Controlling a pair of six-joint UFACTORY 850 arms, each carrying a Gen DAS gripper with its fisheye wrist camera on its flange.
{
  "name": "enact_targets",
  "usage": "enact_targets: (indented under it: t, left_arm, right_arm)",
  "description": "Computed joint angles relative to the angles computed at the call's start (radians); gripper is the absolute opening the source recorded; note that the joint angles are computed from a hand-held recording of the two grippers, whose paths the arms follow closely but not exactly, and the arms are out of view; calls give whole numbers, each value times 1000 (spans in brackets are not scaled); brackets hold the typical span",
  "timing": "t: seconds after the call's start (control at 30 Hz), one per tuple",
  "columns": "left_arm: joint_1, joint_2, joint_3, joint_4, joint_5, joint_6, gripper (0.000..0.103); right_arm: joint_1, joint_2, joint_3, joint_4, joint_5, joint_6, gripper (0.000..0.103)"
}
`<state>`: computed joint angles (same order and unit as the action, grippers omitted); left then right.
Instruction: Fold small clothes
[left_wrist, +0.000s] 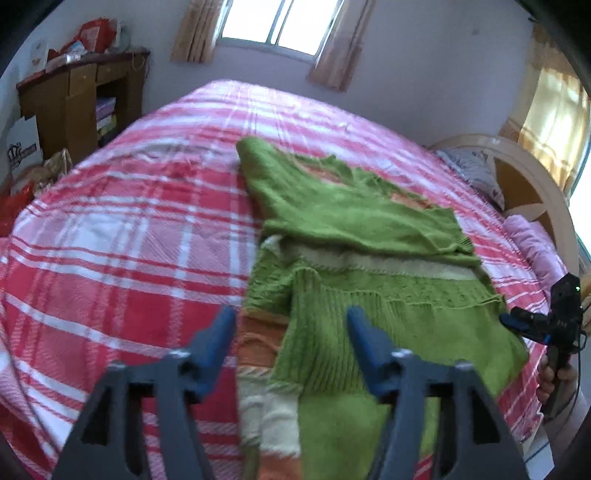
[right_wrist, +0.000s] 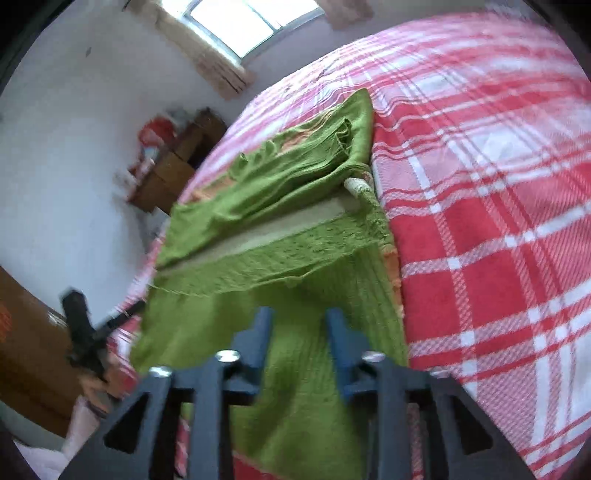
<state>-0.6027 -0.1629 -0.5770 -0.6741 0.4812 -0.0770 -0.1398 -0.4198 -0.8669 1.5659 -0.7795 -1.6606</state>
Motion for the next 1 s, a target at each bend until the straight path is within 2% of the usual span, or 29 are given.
enact_targets:
  t: [0.03,0.07,0.2,0.27,0.33,0.4,0.47,0.53,0.57,0.7,0.8,0.9,0.93,1.0]
  left_arm:
    - [6,13,10,27,5,-9,68]
    - [7,20,12,42,1,-12,68]
    - [-7,8,-14,43,-9,40,68]
    - [-14,-25,-51,51,-34,65,68]
    - [-25,-74,-104,-85,-73,200,66]
    - [-27,-107,-133,-166,-103,264,61]
    - [-42,-117,-136,-216,-76,288,60]
    - [-52,-114,-129,-205,-62,273,32]
    - [-53,-114,-127,-196,-64,264,10]
    - [-59,-115,-122,-191,-41,230,10]
    - [-49,-109,-111,-89,-44,117,11]
    - [-50,-124,-128,-151,-57,171,17]
    - [-50,-127,-131,-146,-56,164,18]
    - [-48,-128,-132,-136,-58,151,21]
  right_arm:
    - [-10,14,13,7,-18,3,63]
    - [-19,31,29,16,-33,-5,67]
    - [-47,86,83,78,-66,-76,67]
    - [-45,125,116,124,-15,-135,67]
    - [-32,149,133,156,46,-181,67]
    - [-32,156,138,162,71,-193,67]
    - [-21,174,151,189,120,-237,67]
    - [-13,190,161,229,172,-303,67]
    - [-11,193,163,246,192,-332,67]
    - [9,200,166,296,247,-426,67]
    - [34,200,163,311,263,-483,67]
    - [80,187,150,397,313,-610,67]
    - [102,172,136,463,351,-677,67]
    - [119,148,115,503,376,-716,67]
